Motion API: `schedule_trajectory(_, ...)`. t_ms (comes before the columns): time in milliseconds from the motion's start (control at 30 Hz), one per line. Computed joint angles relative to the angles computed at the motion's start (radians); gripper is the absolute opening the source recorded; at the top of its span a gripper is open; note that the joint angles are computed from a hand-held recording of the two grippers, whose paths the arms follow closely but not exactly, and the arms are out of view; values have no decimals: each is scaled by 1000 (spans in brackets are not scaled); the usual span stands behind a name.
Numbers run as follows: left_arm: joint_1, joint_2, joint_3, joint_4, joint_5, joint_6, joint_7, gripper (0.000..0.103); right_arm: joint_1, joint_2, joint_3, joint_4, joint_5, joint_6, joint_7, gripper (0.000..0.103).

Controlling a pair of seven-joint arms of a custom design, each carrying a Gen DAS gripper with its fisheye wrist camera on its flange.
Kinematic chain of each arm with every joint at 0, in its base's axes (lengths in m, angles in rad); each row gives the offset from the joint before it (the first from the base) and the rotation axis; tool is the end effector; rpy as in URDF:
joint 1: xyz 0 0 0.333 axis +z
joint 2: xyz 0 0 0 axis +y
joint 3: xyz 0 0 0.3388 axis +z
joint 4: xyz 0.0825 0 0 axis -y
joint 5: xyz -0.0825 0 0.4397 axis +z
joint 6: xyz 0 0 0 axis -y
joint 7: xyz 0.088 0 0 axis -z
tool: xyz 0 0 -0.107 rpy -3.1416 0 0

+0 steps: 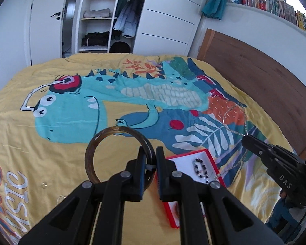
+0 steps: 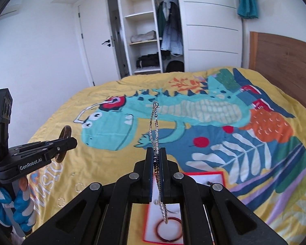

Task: Organize jewelry
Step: 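Lift the dark bangle with the left tool while the right tool lifts the necklace toward the box, then open the left tool over the box while the right tool releases the necklace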

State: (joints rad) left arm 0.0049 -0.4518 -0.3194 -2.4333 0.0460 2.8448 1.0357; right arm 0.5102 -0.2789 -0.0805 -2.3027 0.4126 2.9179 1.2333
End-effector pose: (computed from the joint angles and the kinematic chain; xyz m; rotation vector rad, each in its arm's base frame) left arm 0.4758 -0.1741 0.5586 -1.9074 1.6391 -0.9673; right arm 0.5154 0.2052 0.5590 -1.8873 1.2515 -0.4590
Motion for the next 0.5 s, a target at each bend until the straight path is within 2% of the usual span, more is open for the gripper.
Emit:
schedule_trajectory(200, -23, 207, -66, 110, 63, 42, -63, 9, -23, 53, -46, -10, 56, 13, -50, 5)
schedule_trajectory(333, -52, 328, -64, 167, 152, 51, -129, 9, -43, 115, -53, 0, 146, 18, -127, 5)
schedule_trajectory(500, -107, 443, -32, 204, 264, 44, -201, 9, -99, 197, -18, 6, 207, 10, -177, 5)
